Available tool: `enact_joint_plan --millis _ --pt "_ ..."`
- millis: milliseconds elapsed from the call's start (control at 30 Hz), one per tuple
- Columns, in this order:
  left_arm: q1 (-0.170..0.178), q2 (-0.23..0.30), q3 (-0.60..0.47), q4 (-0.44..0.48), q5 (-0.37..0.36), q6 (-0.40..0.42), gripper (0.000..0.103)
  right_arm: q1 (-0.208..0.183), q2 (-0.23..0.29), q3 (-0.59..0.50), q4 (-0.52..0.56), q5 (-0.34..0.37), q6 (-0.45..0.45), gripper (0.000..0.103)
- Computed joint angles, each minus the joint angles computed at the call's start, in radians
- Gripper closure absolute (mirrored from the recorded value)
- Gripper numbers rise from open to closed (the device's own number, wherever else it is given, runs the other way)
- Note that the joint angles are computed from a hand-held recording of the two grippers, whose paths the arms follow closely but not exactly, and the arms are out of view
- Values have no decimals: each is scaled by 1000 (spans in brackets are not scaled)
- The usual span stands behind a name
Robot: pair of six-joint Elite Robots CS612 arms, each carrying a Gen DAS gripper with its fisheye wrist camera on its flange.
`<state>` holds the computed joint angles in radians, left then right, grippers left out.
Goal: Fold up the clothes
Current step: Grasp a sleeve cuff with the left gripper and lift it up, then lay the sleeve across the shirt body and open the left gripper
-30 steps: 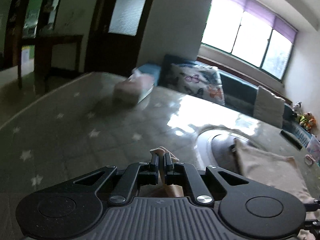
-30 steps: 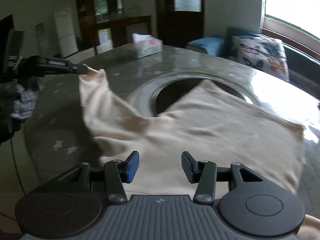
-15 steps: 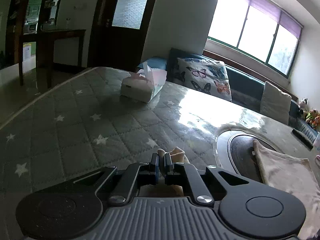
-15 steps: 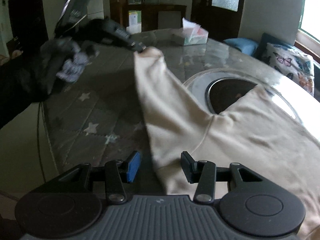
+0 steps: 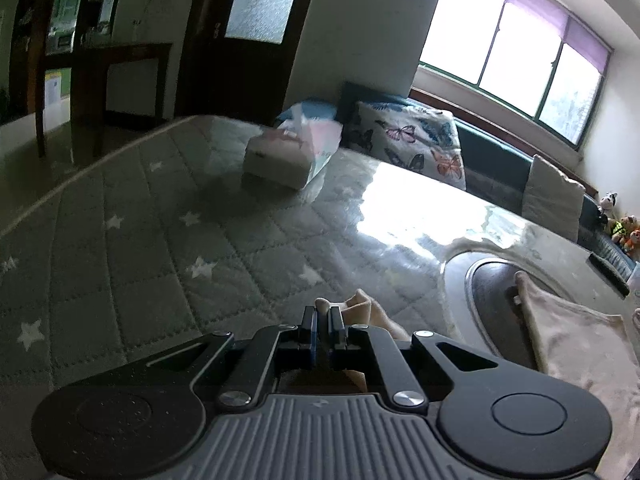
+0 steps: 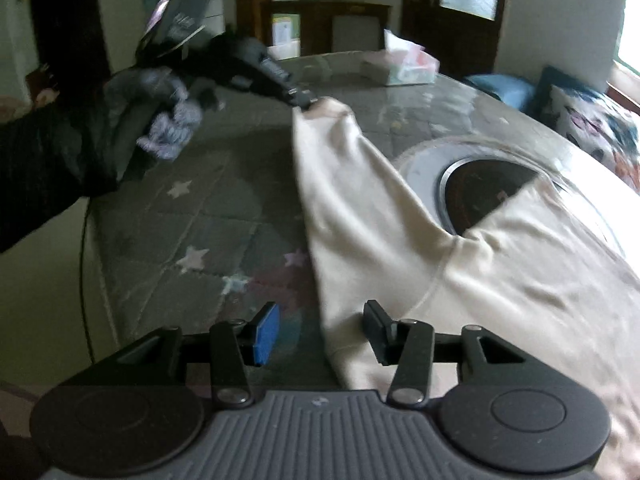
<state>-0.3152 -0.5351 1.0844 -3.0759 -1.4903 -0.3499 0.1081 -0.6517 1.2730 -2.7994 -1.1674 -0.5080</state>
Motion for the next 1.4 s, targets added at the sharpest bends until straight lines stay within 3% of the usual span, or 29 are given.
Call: enact_joint_plan --millis 200,333,733,1000,1300,1333,1400 --pt "-18 -25 18 -65 -10 48 98 -6 1 -5 7 25 26 56" --pt "-39 -44 31 -113 -24 101 98 -21 -18 28 -58 37 49 56" --pt "-130 -77 40 -181 -143 256 98 -101 -63 136 -245 -44 260 56" --pt "-182 -57 7 -104 -266 326 97 -152 -77 203 -324 -75 367 56" --pt "-210 -30 -23 40 -364 399 93 -172 -79 232 -355 -69 423 56" --pt "-210 -31 -17 47 -373 408 91 -173 -80 235 -356 -69 425 55" --pt "-207 -36 -4 50 -386 419 69 -174 -82 240 -356 -70 427 55"
